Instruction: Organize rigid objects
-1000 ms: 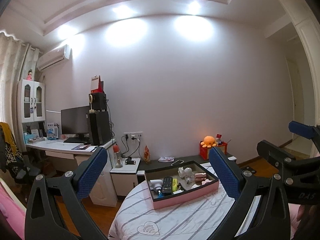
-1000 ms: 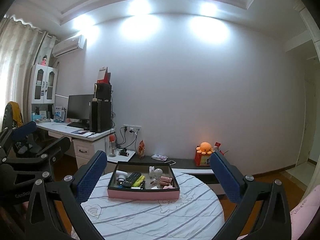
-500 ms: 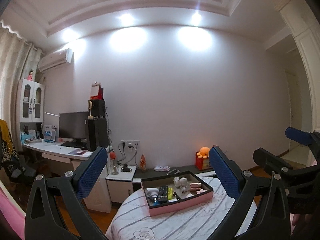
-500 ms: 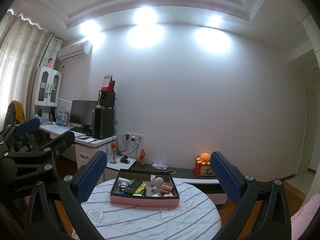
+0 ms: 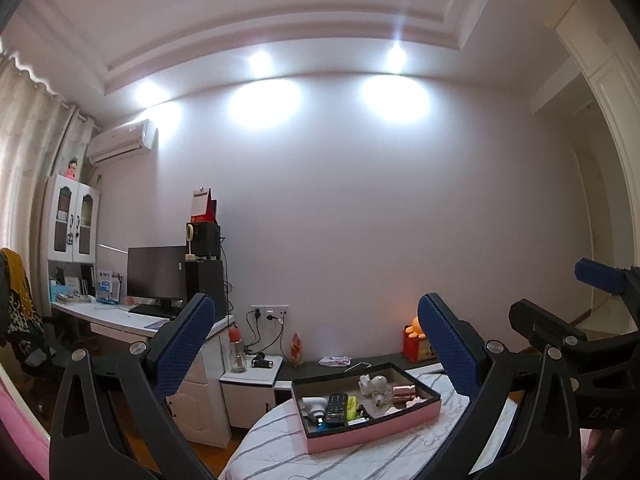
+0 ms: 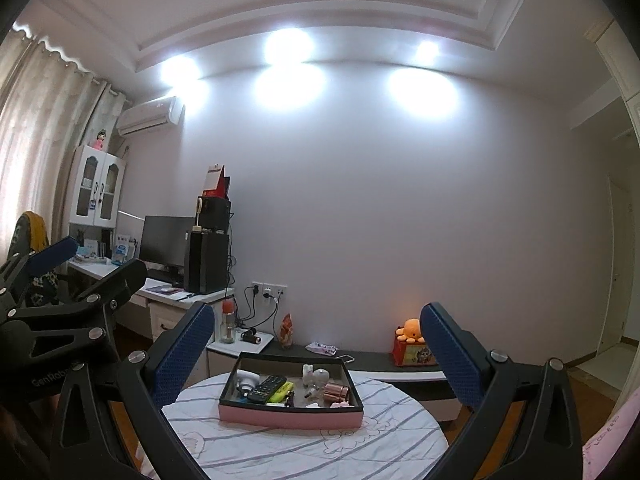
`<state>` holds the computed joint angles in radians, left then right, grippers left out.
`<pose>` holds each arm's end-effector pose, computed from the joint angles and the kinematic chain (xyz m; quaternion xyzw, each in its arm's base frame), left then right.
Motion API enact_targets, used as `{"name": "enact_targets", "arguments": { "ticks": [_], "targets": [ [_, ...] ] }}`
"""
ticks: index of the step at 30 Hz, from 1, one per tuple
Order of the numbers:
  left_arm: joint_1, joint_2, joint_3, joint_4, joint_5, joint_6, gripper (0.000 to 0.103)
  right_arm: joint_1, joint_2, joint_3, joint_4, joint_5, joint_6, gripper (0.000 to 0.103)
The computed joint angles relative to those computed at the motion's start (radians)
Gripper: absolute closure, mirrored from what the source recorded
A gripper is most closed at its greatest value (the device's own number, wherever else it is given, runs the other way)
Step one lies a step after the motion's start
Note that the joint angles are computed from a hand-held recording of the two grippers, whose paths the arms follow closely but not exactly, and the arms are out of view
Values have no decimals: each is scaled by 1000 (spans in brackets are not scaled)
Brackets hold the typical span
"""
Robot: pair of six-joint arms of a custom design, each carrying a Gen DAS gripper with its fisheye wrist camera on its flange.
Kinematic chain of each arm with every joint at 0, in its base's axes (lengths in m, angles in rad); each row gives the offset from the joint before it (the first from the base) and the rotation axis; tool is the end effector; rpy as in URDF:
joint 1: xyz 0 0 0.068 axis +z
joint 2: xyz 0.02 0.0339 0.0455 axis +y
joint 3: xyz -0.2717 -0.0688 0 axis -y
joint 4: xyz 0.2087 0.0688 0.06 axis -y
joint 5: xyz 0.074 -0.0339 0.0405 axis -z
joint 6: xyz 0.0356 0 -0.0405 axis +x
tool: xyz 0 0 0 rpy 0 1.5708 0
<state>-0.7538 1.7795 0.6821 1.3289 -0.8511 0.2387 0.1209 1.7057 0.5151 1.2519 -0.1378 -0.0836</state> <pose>0.2514 -0.1993 0.2433 -0.0154 0.6513 0.0659 0.7558 0.2960 0.0409 0.2179 -0.1197 0.6748 0.0607 0.7257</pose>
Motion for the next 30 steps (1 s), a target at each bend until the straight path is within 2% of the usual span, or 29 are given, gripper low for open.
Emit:
{"name": "enact_targets", "arguments": {
  "ticks": [2,4,9,12,13,30],
  "targets": [
    [9,9,7,-30,10,-17,0,2,40,-17,72,13,3,0],
    [22,17,24,-73,22,-34,0,-1,63,-13,84,11,8,0],
    [45,43,64,-136,34,-72,0,-10,80,36,8,-5,16,0],
    [69,32,108,-285,58,-157,0,-9,91,58,-18,6,7,0],
    [73,34,113,-299,62,-165,0,-6,90,68,-40,14,0,0],
    [129,74,154,-351,88,-203,0,9,139,174,-157,13,-8,0]
  ]
}}
